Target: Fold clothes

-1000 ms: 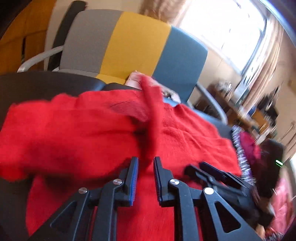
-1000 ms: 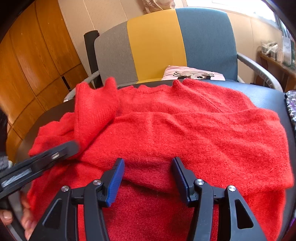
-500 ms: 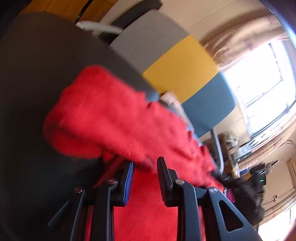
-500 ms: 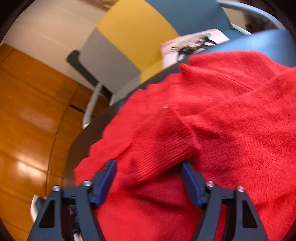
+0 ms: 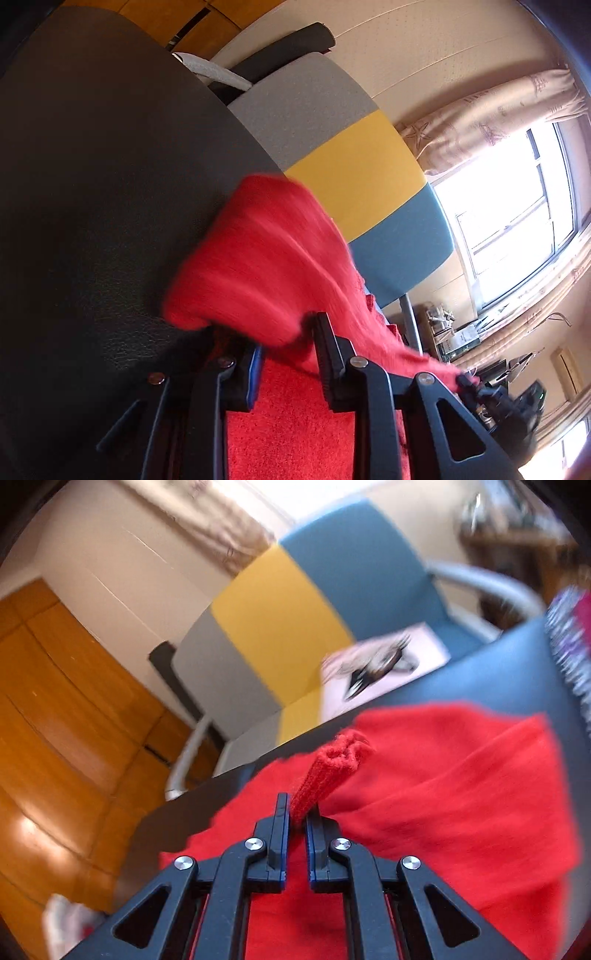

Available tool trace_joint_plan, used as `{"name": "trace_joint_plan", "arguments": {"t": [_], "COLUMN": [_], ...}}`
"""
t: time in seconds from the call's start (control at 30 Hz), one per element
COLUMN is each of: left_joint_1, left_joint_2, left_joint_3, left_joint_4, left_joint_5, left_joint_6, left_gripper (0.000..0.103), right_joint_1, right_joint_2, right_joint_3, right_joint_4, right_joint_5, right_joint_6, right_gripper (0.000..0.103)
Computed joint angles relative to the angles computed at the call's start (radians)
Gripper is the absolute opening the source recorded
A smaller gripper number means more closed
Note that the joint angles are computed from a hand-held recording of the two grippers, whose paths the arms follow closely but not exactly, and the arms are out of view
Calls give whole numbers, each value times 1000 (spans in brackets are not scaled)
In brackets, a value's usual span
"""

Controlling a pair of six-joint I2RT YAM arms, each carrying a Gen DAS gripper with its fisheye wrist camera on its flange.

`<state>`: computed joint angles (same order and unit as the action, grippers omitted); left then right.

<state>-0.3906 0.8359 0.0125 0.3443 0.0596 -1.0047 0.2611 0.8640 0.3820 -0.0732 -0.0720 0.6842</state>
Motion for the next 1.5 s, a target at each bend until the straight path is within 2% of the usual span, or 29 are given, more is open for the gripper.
{"name": "trace_joint_plan", "arguments": {"t": [0.1,0.17,0.27,0.37,0.43,0.5,0.53,0.57,0.67,0.77,0.83,0.9,1.03,1.07,1.13,1.17,1.2,1.27,1.4,1.43,1.47,1.5], "left_joint_1": [19,44,34,-74,-175,-277,-312,-313,-277,-237,-238,-247,-176,-157,-121,-118,-134,-179,-224,-223,-218,-209], "left_joint_2": [46,35,-39,-229,-372,-421,-410,-365,-159,44,201,278,275,263,246,239,235,233,237,240,249,243], "left_joint_3": [-8,-11,54,105,110,128,138,152,215,270,317,327,256,228,178,167,171,195,220,220,220,215], "left_joint_4": [63,54,-143,-456,-600,-658,-655,-620,-487,-347,-293,-275,-153,-114,-40,-26,-37,-78,-89,-83,-76,-80], "left_joint_5": [21,50,49,-46,-163,-303,-356,-365,-342,-270,-260,-266,-148,-118,-71,-70,-94,-154,-192,-189,-180,-168], "left_joint_6": [2,7,46,52,-7,-57,-66,-48,29,86,152,181,173,166,143,137,138,149,173,173,171,170], "left_gripper": [25,24,24,24,24,24,24,24,24,26,26,26,27,27,27,27,27,29,30,30,30,30], "right_joint_1": [-84,-105,-161,-178,-176,-181,-184,-187,-194,-205,-223,-231,-223,-221,-203,-190,-127,-1,179,218,254,286], "right_joint_2": [72,135,139,139,140,154,148,145,109,-8,-101,-111,-26,-27,-167,-206,-194,-20,413,509,602,694], "right_joint_3": [-57,-106,-212,-215,-218,-218,-221,-223,-226,-200,-182,-155,-90,-83,-72,-43,-10,75,348,420,497,581], "right_joint_4": [26,98,249,259,269,284,284,283,256,139,56,-12,-132,-156,-208,-243,-228,-137,-89,-105,-133,-171], "right_joint_5": [-84,-99,-170,-197,-198,-202,-207,-211,-219,-219,-225,-209,-151,-137,-81,-45,19,-22,-104,-85,-55,-27], "right_joint_6": [-40,-51,-33,-23,-19,-22,-23,-25,-24,-41,-56,-99,-190,-202,-143,-109,-76,-138,-290,-333,-378,-423], "right_gripper": [8,8,6,6,6,6,6,6,8,8,8,8,10,21,24,24,25,42,42,46,54,57]}}
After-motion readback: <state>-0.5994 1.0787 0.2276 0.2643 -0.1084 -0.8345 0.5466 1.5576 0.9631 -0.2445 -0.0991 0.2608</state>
